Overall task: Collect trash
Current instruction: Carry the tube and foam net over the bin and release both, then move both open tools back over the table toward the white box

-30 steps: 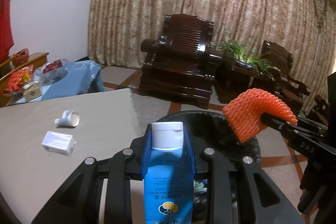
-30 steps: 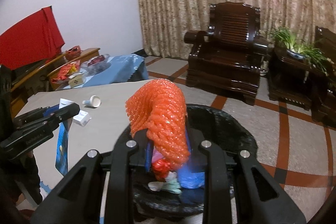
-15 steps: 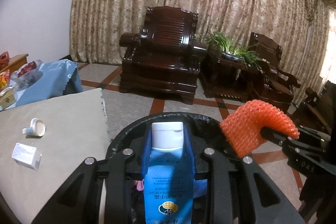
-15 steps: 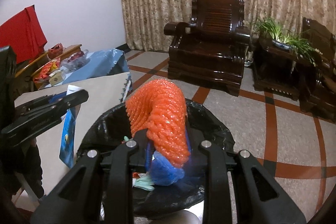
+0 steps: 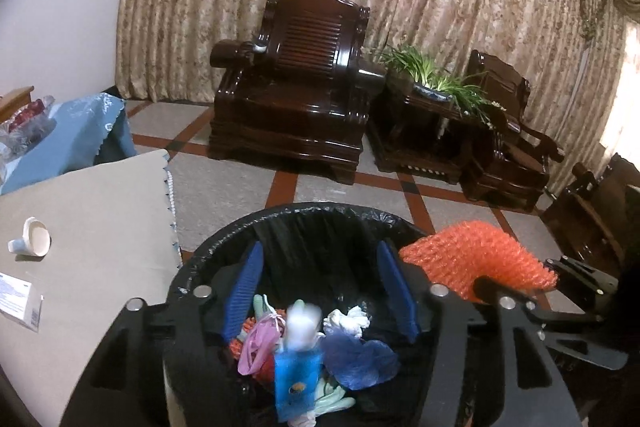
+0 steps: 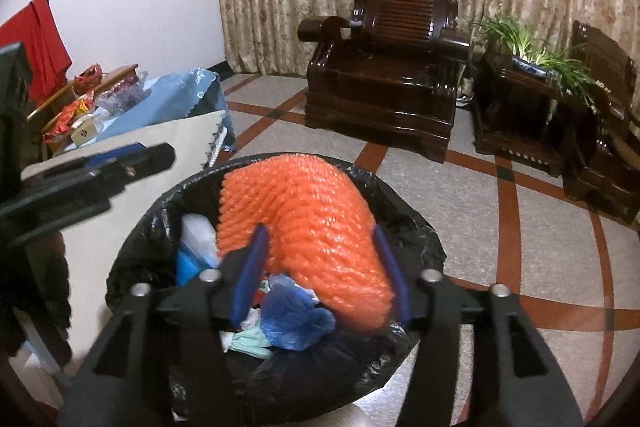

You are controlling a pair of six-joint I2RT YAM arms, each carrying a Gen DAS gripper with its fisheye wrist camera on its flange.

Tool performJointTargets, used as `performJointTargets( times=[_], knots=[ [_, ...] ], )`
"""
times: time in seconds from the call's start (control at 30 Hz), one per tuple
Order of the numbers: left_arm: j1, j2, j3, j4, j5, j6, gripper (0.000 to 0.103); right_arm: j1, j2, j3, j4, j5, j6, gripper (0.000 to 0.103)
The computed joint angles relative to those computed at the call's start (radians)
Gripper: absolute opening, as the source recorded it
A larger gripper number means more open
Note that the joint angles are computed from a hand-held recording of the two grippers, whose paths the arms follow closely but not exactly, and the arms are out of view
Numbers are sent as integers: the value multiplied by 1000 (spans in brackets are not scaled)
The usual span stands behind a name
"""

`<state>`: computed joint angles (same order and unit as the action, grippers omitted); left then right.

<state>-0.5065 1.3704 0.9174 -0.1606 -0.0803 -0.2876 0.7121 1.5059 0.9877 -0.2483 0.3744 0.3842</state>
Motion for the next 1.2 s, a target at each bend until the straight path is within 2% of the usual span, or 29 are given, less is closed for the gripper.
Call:
performJointTargets(
  times=[0.03,0.1,0.23,0.3,0.63,0.8,1.0,1.2],
  knots=[
    [6,-6,-2,-4,0,4,64,2,2,2,-4,4,-1,62],
    [20,-40,-16,-21,-9,7,71,13,-3,-3,-2,19,5,84],
    [52,-131,-57,-63,-33,23,91,45,-39,-31,46,19,-7,97],
    [70,-178,-74,-97,-48,28,95,68,-38,-17,38,34,-20,98],
    [269,-484,-199,-246,-29,99,96,142,0,71,31,22,6,98],
    [441,-638,-256,-330,7,187,96,196,94,170,55,14,-5,98],
    [721,-673,-279,-363,139,303,96,245,241,325,58,-6,-18,98],
    [948,-611,-312,-318,255,394,96,267,409,512,49,-33,-35,98]
  ],
)
